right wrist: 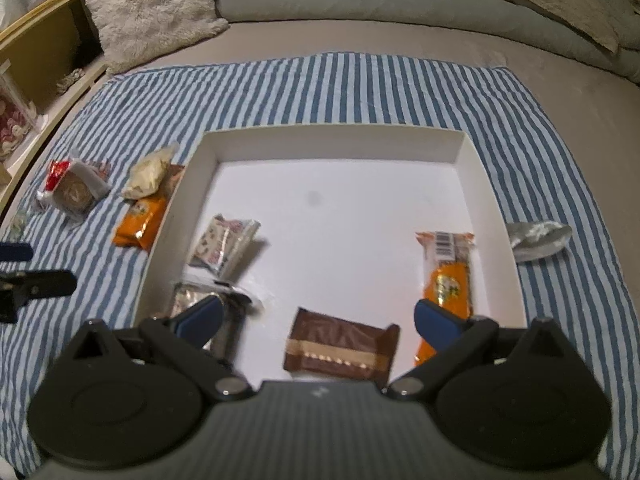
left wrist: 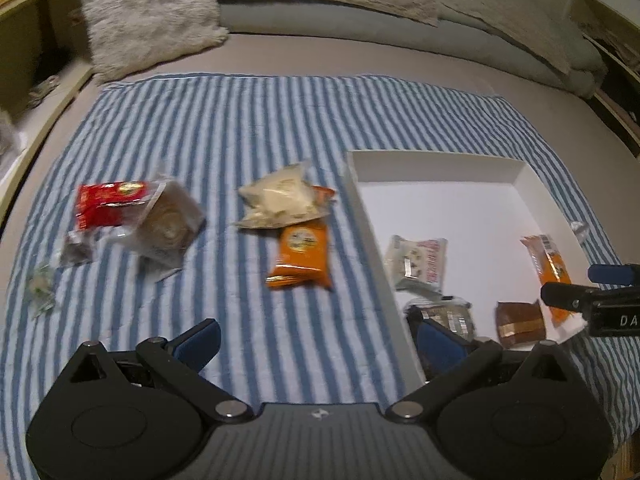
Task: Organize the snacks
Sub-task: 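Lift both open tools from the box toward the snacks on the blanket, then grasp the clear brown-cookie packet with the left tool while the right tool grasps the cream packet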
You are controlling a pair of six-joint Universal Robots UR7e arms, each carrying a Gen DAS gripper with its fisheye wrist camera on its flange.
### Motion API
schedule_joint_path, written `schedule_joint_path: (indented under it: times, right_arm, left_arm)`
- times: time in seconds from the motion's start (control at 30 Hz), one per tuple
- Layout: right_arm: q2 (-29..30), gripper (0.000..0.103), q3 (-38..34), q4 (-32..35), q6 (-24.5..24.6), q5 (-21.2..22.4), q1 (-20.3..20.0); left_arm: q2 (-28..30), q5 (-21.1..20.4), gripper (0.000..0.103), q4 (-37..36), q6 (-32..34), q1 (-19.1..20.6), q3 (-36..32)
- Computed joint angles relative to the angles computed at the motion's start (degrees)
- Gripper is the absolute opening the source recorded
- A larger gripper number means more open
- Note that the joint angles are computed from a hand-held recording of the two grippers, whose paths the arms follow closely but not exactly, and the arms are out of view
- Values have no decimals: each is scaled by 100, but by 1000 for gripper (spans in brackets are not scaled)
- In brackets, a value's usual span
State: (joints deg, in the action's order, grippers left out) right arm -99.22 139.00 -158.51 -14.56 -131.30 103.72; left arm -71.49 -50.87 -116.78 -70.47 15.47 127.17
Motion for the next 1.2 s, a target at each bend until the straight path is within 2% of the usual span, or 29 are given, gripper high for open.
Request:
schedule_joint_path:
  times: [0.37, 0.5, 0.8, 0.9, 1.0, 1.13, 1.2]
  right_arm:
    - [839, 102, -50, -1051, -193, 240, 282]
    - [1133, 102, -121, -1324, -193, 382, 364]
    - [1930, 102, -366, -1819, 25, 555, 515]
    - [2176, 102, -426, -2014, 39, 599, 553]
    - [2255, 102, -508, -1938, 219, 884, 472]
    - [2419, 101, -628, -2077, 714, 1250, 342]
    - [2545, 97, -686, -2181, 835, 1386, 276]
  left_arm:
    - [-966, 424, 103, 1259, -1125, -25, 298]
    - [-1242, 733, 103, 1900, -1695, -28, 347]
    - [-1702, 1046, 103, 2665, -2329, 253, 473]
    - [-1800, 1239, 103, 2829, -2455, 376, 521]
    - [-1871, 1476, 103, 2879, -2555, 519, 557]
    - [-2015, 1838, 103, 2331, -2409, 707, 691]
    - [-1982, 1983, 103, 2052, -2312, 809, 707]
